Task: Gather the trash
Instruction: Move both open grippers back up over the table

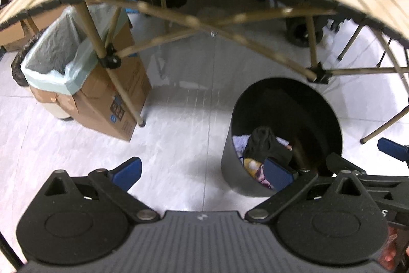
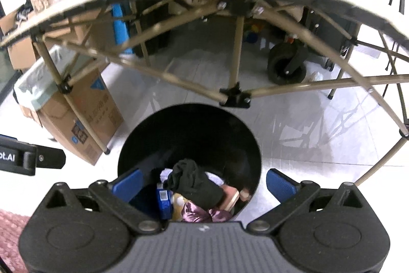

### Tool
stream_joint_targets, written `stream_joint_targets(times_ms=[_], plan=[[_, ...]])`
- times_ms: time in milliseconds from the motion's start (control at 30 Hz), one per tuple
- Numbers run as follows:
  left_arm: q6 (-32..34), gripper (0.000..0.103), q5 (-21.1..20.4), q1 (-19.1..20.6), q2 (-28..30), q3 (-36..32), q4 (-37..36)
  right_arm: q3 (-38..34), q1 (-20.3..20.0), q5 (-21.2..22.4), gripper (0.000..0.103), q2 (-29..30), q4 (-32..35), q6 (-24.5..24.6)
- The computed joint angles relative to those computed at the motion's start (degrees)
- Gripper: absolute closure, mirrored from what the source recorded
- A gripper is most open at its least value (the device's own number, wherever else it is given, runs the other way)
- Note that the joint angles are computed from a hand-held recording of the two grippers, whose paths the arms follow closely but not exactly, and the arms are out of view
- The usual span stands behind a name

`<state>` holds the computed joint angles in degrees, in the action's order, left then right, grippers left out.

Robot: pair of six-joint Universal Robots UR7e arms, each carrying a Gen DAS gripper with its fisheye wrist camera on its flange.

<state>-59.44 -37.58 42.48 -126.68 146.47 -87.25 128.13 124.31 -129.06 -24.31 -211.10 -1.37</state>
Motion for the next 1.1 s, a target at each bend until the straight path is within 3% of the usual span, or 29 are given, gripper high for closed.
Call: stream_joint_targets(times_ms=[367, 633, 833, 1100], plan=[[-8.48, 0.000, 1.74, -12.91, -7.83, -0.13, 11.61, 5.60, 3.74, 0.51, 0.000, -5.44, -8.16, -2.39], [-12.04, 0.000, 3.20, -20.67, -7.82, -0.70, 13.41, 7.66, 6.46, -0.26, 0.000, -9.49, -14.06, -5.21], [-10.93, 0.000, 5.48, -21.79, -4.80, -1.21, 9.14, 7.24, 6.68, -0.36, 0.000, -11.22, -19.31, -9.10], [-3.76, 0.000, 10.98, -18.95, 2.18, -1.71, -5.88, 6.01, 4.77, 1.31, 0.000, -13.05, -24.91, -13.15]])
